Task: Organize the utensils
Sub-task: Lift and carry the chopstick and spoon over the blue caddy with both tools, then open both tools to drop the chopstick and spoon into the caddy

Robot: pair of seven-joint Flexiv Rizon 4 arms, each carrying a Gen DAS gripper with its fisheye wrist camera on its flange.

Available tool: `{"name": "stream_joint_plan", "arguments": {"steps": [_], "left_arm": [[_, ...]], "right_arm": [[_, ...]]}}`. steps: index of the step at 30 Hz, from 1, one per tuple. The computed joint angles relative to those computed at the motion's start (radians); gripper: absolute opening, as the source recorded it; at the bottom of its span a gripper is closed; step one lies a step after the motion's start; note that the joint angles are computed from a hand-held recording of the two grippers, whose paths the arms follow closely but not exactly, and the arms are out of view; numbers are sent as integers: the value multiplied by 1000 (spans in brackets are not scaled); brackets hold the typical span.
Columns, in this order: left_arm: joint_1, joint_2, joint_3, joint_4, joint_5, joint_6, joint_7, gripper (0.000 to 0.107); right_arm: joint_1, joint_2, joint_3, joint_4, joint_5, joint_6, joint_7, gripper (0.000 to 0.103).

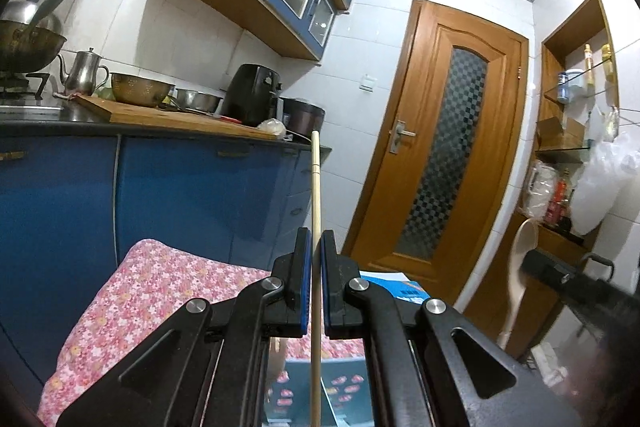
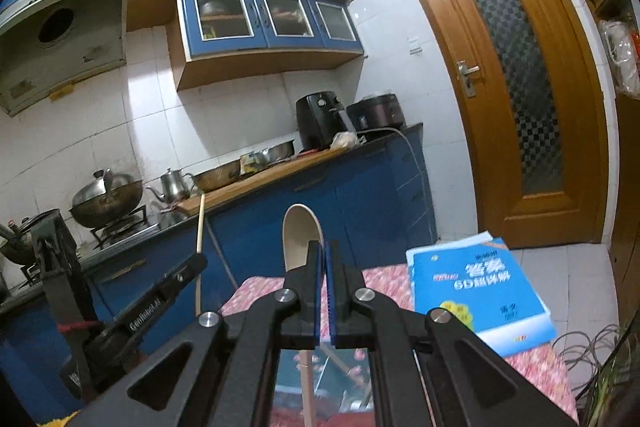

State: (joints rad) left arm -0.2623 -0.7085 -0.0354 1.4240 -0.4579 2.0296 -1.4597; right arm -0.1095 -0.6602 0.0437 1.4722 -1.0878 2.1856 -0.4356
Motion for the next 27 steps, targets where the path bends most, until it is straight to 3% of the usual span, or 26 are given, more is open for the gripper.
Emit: {"name": "stream_joint_plan", "arguments": {"steps": [5,12,16,20,25,27], "left_arm": [[-23,-63,30,-72,-46,2,14,2],[-89,-125,95,-109,-145,76,101,2],[-82,-133,62,-104,-160,111,153,2],[-70,-126,29,-91,-163,126,191,2],[-65,-108,13,-65,-180,103,216,2],[-77,-102,25,-56,-201,88,231,4]], "right_arm": [[19,-47,-11,-67,32,-24,-26,4],[87,-71,-37,-39,202,-48,-240,4],[101,-76,-27,-18,245,-60,-339,4],[30,-97,73,-24,143,-106,-324,4],[-116,-162,244,-101,-141,-171,-147,7],[-125,-167,242,-113,-187,-165,-98,15]]}}
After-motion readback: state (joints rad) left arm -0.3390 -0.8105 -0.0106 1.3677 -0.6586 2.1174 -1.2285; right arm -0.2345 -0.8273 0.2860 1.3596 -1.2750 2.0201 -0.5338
